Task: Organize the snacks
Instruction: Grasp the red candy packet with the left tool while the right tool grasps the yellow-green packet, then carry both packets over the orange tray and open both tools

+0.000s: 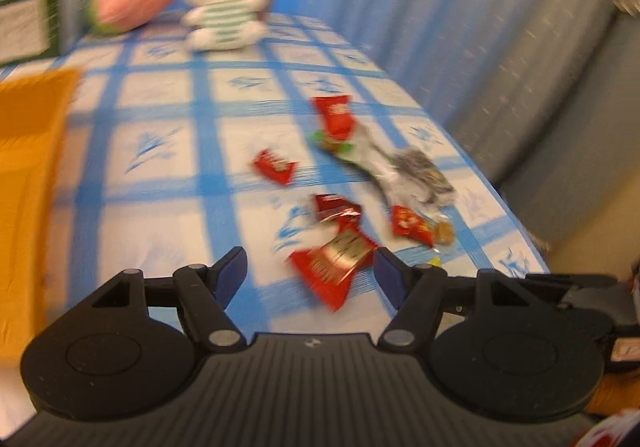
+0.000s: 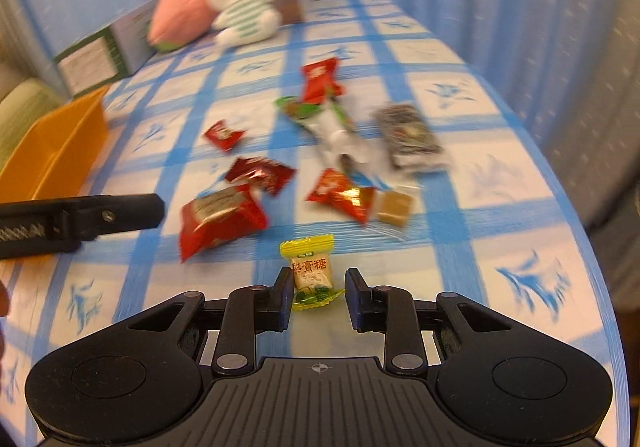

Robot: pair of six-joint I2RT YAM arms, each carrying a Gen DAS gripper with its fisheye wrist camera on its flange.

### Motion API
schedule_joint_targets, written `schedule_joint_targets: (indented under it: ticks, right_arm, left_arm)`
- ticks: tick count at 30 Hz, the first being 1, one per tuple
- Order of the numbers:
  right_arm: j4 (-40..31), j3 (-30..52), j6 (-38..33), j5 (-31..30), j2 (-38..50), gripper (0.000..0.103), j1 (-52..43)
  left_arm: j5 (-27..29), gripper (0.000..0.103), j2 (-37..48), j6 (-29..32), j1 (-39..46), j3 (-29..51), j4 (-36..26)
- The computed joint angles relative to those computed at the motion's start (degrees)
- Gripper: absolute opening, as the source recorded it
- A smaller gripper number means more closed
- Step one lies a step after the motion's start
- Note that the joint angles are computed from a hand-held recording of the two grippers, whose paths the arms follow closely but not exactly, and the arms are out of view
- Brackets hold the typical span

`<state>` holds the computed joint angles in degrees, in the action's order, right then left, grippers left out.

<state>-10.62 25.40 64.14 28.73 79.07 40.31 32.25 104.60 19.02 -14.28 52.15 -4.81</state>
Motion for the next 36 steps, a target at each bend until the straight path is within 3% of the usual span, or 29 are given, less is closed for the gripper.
schedule_joint_targets:
  ticks: [2,6,11,14,24,30,36]
  right_arm:
    - [-1.24,-0.78,3.42,1.18,-1.67,0.028,0.91]
    - [-3.96,-0.85,8.08,3.43,-3.33,0.028,3.25]
    - [-4.82,-1.0,10.86,4.53,-3.3,0.028,4.45]
    - [-5.2,-1.22,11.61,4.94,-3.47,0.028,4.69]
    - [-10.87,1.27,14.1,7.61,-6.11,0.028,7.62]
    - [-13.95,8.4,12.12,9.7,-4.07,0.028,10.39]
    - [-11.91,18.57,5.95,10.11,3.2,0.028,12.03]
  left_arm:
    - [0.3,0.061,1.83,4.01,-1.61,1.3,0.52]
    - [-2.01,0.035,5.78,12.24,-5.21,5.54,-2.6]
    - [-4.83,0.033,8.45,17.97,-7.74,7.5,-4.59]
    - [-7.63,0.024,8.95,18.64,-8.99,7.16,-4.28]
    - [-8.8,0.022,-1.52,9.61,-5.51,-1.93,-2.58]
    - [-6.07,0.022,-10.11,8.98,1.67,-3.2,-8.64]
    - [-3.09,0.022,-13.8,12.94,11.97,0.17,-15.74]
